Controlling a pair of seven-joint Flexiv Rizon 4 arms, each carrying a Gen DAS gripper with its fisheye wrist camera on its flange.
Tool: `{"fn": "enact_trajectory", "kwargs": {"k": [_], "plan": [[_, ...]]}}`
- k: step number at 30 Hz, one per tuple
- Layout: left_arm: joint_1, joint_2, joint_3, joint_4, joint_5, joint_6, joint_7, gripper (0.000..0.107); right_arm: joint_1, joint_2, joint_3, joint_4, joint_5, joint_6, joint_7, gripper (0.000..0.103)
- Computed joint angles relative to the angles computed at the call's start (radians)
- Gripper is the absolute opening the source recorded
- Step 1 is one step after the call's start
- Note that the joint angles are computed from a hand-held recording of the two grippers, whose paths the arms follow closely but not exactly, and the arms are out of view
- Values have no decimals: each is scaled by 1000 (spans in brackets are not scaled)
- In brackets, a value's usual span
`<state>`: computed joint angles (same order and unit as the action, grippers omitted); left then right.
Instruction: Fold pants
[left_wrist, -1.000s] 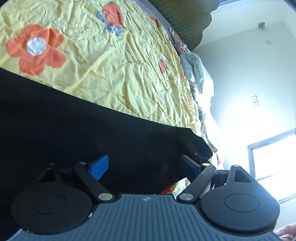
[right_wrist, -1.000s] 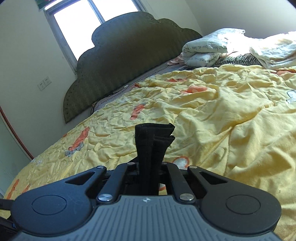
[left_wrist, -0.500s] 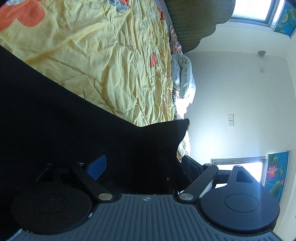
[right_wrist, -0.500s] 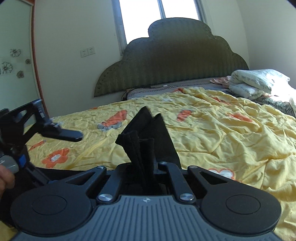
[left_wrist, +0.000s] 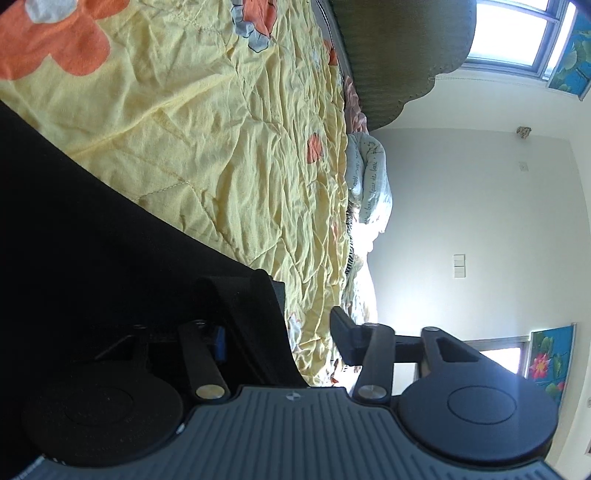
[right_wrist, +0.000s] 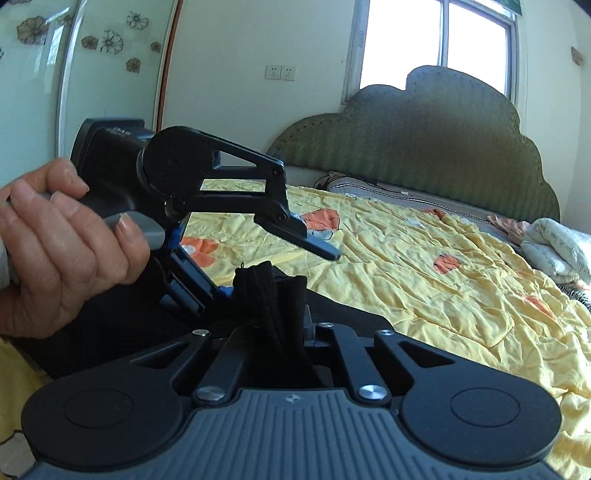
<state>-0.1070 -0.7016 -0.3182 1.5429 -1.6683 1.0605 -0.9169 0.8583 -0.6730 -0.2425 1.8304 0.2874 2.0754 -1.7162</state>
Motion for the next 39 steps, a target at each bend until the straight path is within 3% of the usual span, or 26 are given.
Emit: {"fn": "enact_trajectory", "kwargs": {"k": [3, 7, 16, 22, 39], "plan": [[-10, 8, 20, 10, 68, 24, -9, 24, 48, -11, -47, -1, 22, -6, -25, 4], [-15, 25, 28, 37, 121, 70, 8, 5, 83, -20, -83, -2, 34, -21, -45, 4], [-37, 68, 28, 90, 234, 232, 104, 5, 151, -40, -144, 0, 35, -30, -90, 4], [-34, 103, 12, 140, 232, 313, 193, 5, 181, -43, -159, 9, 25, -24, -138, 4], [-44, 204, 34, 273, 243, 495, 408, 5, 132, -38, -26, -22, -56, -16, -203, 4]]}}
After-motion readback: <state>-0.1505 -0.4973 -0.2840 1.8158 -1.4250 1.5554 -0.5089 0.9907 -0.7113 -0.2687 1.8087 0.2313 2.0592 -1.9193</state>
